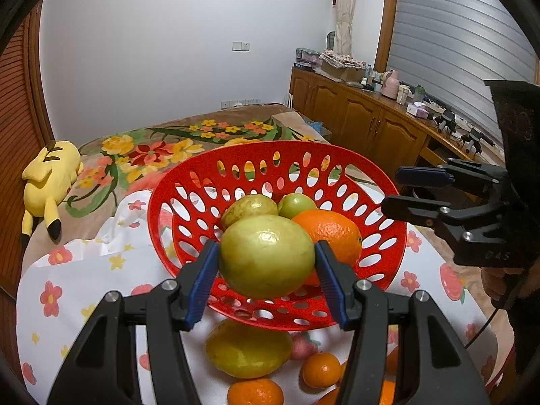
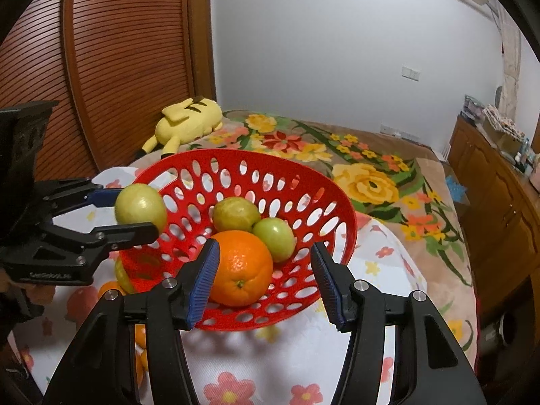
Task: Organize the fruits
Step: 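Lower lemon into red basket and open left tool, then withdraw both tools from basket toward the oranges on the cloth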
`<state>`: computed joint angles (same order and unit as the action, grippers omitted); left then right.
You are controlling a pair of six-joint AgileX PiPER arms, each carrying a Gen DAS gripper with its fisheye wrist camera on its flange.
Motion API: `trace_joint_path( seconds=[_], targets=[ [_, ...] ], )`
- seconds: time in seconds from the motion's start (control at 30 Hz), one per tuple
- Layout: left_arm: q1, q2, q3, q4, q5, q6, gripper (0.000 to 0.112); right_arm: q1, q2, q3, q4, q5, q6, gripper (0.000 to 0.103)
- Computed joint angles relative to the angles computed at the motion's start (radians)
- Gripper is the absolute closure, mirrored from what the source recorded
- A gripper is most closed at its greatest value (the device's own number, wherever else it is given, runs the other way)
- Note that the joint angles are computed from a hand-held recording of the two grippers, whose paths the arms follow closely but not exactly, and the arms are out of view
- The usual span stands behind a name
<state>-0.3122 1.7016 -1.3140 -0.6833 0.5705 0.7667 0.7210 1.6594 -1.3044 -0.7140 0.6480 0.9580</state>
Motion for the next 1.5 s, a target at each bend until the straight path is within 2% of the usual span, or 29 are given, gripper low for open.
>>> trace_joint_path(
  seconds=[0.2,0.43,0.87,1.17,1.5],
  targets=[
    [0.002,-0.014,0.022,-0.039,-0.02,0.038,0.051,0.021,-0.017,0.023,-0.03,-0.001,0.035,0.046],
    [0.015,-0.059,0.062,-0.06,-0.013,0.07,0.051,0.059,-0.038,0.046,-0.059,0.026,0.095,0.046],
    [0.047,-0.254,0.267,-0.136,-0.025,0.168,0.046,0.253,-0.102,0.173,-0.208,0.122,0.422,0.045],
    [0.087,-0.39,0.421,-0.193,-0.015,0.25,0.043,0.396,-0.089,0.228,-0.263,0.206,0.612,0.044],
    [0.144,-0.495,0.544,-0.25,0.026,0.321,0.039,0.467,-0.075,0.312,-0.283,0.206,0.774,0.044]
  ],
)
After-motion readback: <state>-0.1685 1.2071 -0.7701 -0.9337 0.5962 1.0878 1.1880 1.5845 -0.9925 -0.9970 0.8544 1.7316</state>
